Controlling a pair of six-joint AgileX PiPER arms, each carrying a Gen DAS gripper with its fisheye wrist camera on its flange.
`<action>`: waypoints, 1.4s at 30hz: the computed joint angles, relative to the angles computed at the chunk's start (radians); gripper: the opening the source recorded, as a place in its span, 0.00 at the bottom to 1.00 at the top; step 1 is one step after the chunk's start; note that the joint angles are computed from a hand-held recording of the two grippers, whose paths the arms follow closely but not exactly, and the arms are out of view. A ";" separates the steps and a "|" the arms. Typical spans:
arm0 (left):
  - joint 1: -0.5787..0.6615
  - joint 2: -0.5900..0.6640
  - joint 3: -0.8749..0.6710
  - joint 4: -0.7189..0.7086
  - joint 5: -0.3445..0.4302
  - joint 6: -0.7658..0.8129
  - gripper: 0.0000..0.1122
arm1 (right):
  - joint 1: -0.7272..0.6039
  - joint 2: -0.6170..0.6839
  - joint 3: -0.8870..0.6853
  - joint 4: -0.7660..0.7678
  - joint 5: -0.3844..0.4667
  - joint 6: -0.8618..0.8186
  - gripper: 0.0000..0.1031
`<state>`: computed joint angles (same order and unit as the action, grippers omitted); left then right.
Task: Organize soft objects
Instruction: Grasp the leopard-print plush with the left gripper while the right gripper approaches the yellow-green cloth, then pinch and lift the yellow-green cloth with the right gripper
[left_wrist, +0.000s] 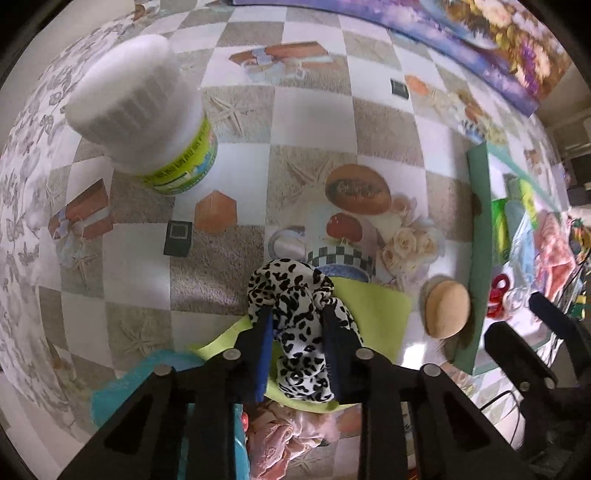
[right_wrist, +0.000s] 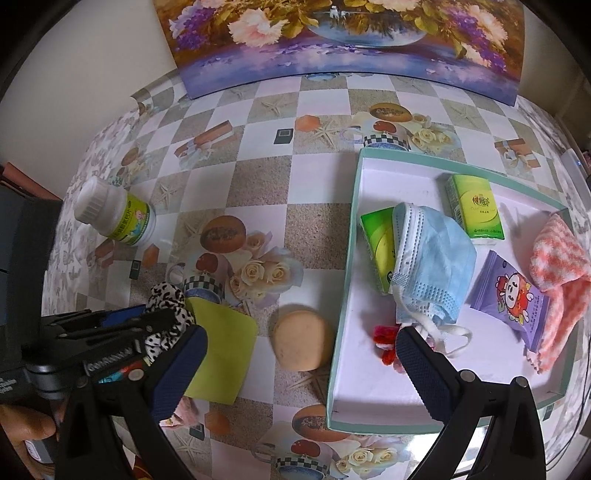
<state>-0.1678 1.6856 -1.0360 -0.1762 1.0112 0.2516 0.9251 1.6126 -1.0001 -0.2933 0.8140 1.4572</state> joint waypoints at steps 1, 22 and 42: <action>0.013 -0.007 0.001 -0.012 0.002 0.012 0.22 | 0.001 0.001 -0.001 -0.001 0.000 -0.002 1.00; 0.421 -0.094 -0.157 -0.179 0.117 0.192 0.20 | 0.041 0.238 -0.209 0.162 -0.090 -0.313 1.00; 0.542 -0.018 -0.169 -0.201 0.105 0.240 0.20 | 0.076 0.467 -0.430 0.071 0.066 -0.373 0.80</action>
<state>0.3745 1.6675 -1.2054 -0.3768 1.1160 0.4912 1.0007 2.0796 -1.4296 -0.2225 0.8801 1.0840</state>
